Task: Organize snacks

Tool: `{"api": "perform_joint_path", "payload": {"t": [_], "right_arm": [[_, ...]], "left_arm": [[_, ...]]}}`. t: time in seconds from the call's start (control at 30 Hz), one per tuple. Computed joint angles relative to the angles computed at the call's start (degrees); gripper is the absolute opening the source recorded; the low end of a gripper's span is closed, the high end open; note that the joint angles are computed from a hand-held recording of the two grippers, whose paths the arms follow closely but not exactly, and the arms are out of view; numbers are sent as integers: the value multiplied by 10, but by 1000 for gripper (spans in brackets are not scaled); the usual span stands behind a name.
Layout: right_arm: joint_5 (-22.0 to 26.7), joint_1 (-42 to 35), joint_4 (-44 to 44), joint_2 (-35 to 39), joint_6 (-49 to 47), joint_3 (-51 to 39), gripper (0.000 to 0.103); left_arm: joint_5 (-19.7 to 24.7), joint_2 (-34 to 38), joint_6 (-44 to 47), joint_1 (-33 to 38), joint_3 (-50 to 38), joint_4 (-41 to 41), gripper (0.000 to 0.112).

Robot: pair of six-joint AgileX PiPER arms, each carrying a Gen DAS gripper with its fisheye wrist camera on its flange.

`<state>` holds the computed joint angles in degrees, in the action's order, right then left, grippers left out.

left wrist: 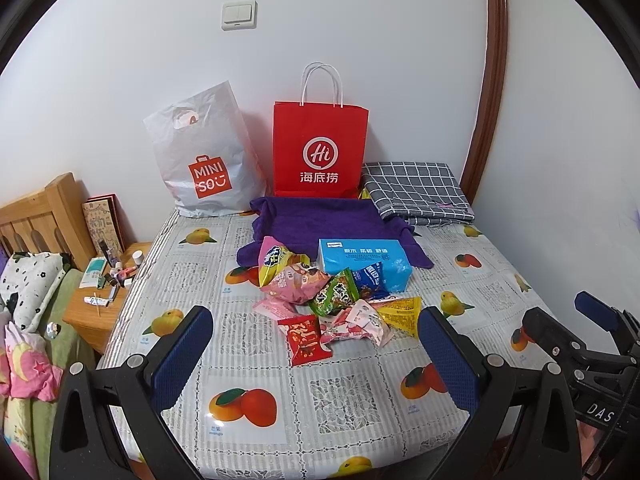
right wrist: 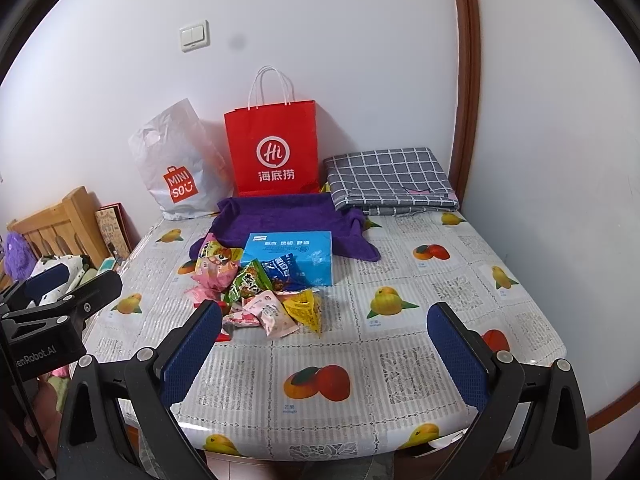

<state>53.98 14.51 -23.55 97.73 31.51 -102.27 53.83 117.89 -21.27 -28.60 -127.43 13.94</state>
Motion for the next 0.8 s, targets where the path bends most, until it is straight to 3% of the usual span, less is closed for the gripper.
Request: {"api": "perform_joint_path", "payload": {"t": [0.57, 0.8], "right_arm": [[-16, -3, 8, 18, -11, -9, 101], [-34, -6, -6, 43, -9, -12, 101]], "left_arm": [[-14, 4, 19, 7, -2, -10, 103], [15, 56, 36, 30, -63, -40, 103]]}}
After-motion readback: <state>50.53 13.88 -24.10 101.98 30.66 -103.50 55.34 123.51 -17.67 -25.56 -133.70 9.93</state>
